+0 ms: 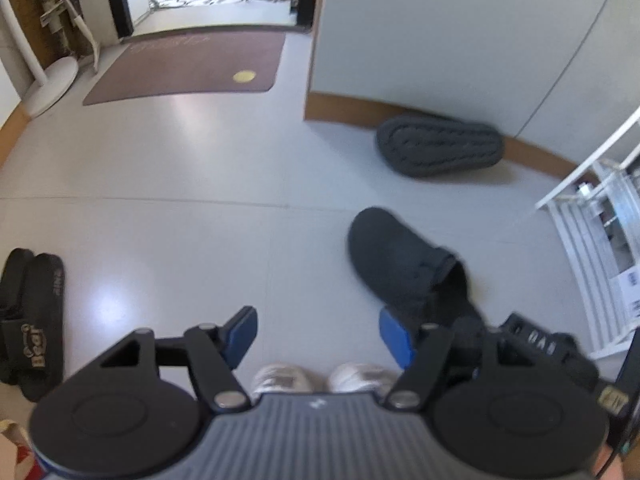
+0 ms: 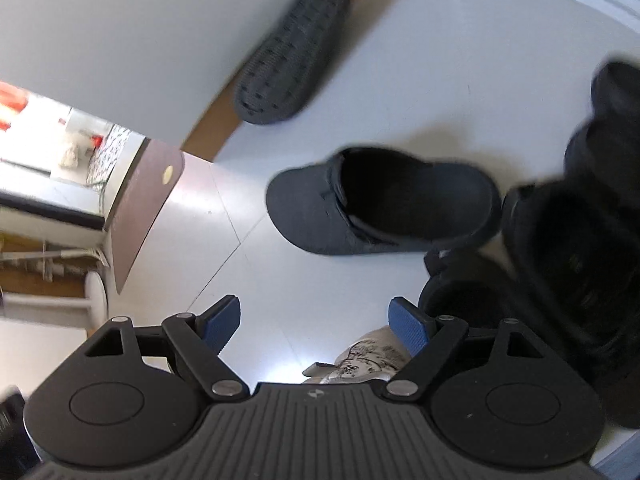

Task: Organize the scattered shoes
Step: 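Lower the right tool over the clog's heel opening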

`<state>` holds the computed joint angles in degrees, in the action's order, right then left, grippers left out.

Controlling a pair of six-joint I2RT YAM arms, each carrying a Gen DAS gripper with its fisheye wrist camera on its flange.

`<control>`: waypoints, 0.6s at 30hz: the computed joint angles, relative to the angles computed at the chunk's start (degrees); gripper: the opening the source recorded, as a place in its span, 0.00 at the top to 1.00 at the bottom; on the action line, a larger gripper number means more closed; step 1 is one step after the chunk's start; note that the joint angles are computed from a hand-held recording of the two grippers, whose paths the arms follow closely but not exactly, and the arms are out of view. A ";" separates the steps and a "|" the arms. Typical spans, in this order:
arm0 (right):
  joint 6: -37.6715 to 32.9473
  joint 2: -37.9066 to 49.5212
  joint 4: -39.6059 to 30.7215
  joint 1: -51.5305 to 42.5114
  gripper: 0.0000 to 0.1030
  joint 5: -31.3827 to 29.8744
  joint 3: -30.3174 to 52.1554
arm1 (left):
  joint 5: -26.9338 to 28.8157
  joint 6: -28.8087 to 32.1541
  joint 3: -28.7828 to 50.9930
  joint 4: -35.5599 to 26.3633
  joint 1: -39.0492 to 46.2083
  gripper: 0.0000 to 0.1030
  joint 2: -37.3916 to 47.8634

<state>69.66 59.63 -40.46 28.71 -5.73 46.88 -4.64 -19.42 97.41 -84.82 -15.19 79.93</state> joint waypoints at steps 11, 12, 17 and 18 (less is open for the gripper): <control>16.99 -1.74 12.55 -1.72 0.16 3.35 -11.97 | -2.01 0.57 -4.02 1.29 1.59 0.34 2.72; 17.12 -1.48 12.82 -1.93 0.16 3.31 -11.83 | -3.23 0.76 -4.45 1.14 1.47 0.34 2.94; 23.49 -0.59 16.49 -0.16 0.17 3.75 -11.71 | -2.01 0.35 -3.48 1.69 2.37 0.35 3.17; 23.86 0.02 18.56 0.40 0.17 3.70 -12.17 | -2.53 0.74 -3.48 1.85 2.33 0.35 3.05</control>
